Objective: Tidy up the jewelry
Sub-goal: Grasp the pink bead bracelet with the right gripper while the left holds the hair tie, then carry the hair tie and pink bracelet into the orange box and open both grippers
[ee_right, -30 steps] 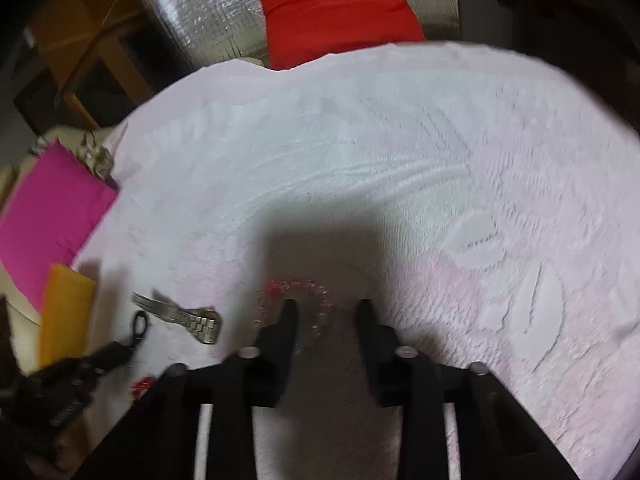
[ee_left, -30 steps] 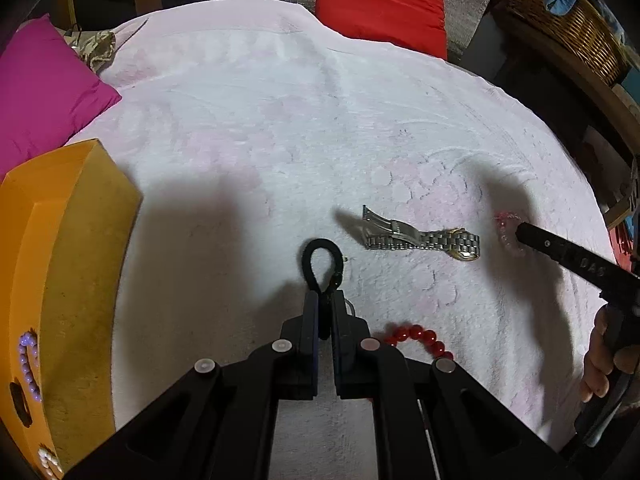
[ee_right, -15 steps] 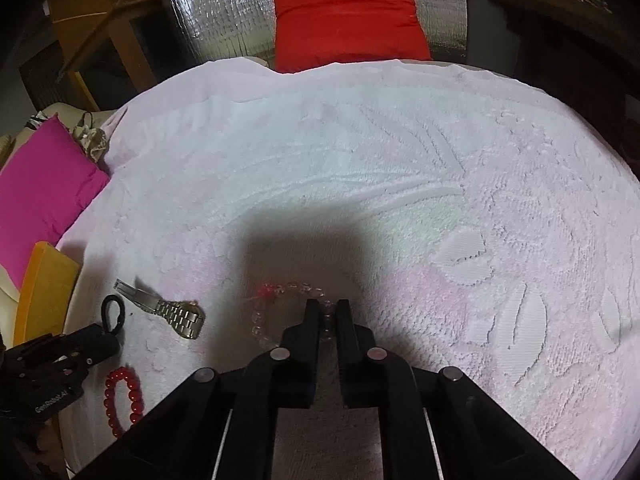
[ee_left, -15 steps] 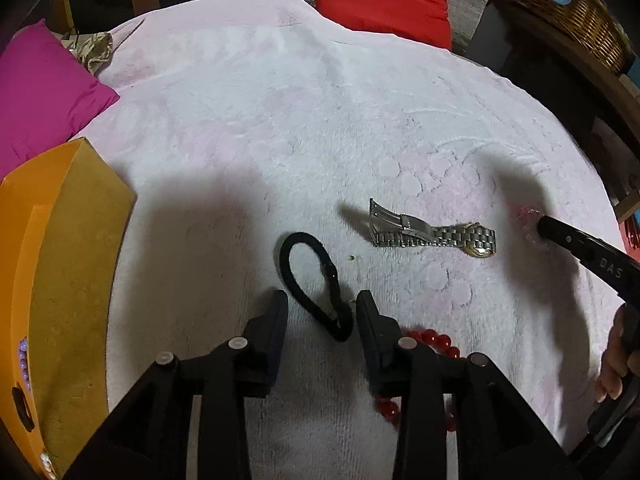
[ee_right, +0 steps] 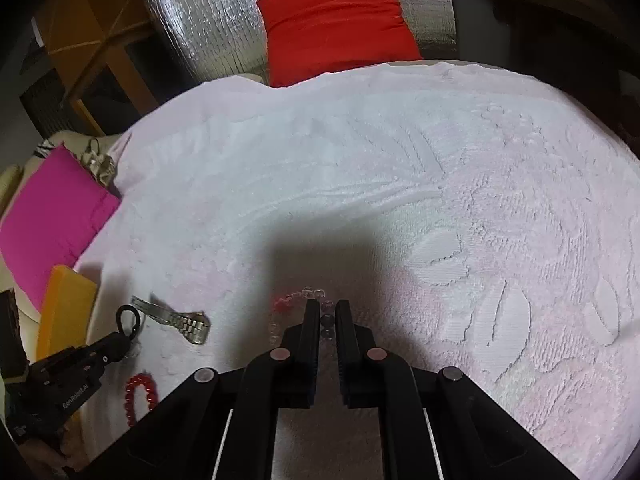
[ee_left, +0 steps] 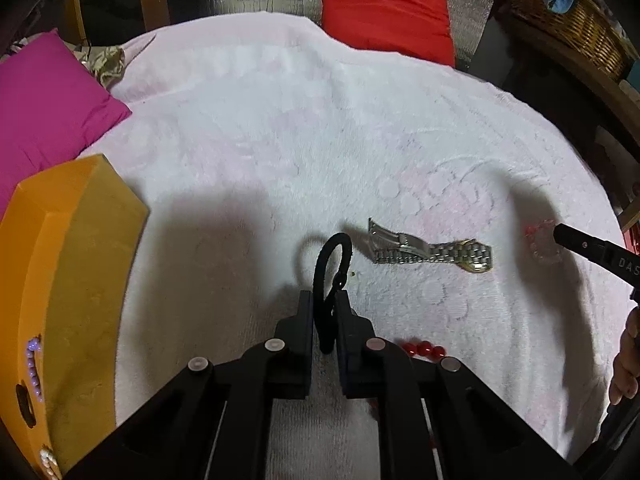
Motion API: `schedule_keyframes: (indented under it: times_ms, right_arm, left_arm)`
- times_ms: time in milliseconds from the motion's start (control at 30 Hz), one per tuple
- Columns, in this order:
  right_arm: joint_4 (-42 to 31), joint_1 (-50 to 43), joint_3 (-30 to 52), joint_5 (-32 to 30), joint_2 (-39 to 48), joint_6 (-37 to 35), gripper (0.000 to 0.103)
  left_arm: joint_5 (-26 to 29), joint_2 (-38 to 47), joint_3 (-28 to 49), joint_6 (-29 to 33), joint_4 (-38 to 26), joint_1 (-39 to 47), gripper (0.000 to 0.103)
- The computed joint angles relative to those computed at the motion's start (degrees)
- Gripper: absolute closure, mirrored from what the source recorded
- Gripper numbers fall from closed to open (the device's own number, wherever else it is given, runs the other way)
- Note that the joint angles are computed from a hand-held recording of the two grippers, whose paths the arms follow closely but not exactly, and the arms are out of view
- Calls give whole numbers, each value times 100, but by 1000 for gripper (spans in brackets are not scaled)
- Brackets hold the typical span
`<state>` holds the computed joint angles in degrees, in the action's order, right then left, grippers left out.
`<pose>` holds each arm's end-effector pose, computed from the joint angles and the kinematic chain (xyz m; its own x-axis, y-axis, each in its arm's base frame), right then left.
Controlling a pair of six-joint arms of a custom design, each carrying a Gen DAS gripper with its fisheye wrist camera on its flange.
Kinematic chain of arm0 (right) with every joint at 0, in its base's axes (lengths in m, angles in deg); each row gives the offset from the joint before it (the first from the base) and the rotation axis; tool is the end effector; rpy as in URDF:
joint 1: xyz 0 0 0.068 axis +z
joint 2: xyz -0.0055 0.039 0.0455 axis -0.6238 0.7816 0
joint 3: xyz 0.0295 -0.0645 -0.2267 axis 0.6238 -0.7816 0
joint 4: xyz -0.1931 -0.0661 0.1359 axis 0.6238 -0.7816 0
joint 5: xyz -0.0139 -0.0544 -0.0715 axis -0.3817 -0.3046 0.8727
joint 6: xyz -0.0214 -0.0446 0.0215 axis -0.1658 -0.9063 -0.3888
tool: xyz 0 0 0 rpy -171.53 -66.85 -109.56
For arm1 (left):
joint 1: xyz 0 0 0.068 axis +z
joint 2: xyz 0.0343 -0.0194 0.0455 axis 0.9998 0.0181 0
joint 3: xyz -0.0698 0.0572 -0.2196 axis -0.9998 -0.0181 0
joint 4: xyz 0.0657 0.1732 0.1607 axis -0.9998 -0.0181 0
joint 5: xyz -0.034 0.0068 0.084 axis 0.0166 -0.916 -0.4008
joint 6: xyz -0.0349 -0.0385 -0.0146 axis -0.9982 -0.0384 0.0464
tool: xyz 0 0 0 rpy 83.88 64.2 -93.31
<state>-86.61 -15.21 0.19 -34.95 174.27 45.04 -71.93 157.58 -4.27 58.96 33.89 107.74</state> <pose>0.2648 0.1130 0.1397 -0.8087 0.1937 -0.5554 0.0344 0.9582 0.2840 0.2447 0.0735 0.1443 -0.8512 0.0305 -0.5240 0.0782 0.9945 -0.0692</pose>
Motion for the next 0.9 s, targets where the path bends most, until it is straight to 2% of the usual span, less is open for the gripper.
schedule_keyframes:
  times_ms: [167,333,600,733,900]
  right_arm:
    - [150,-40,-226,-231,-313,-5,94]
    - [527,-82,-602,-787,-797,98,94]
    - [1247,340,-1153,-1158,-1622,212,94]
    - [1446,712,-1182,-1101,-1702,320,94]
    - [1811,1140,-1164,-1271,-1619,706,94]
  left_arm:
    - [137,-505,-5,118,-369,167,95]
    - [347,-1144,-31,273,-778,388,95]
    - [1058,-2439,-114,789,-1872,1320,94]
    - [1500,-2860,-22,1422,-2485,2189,95]
    - [2224,-2726,388,2485,-3207,3680,94]
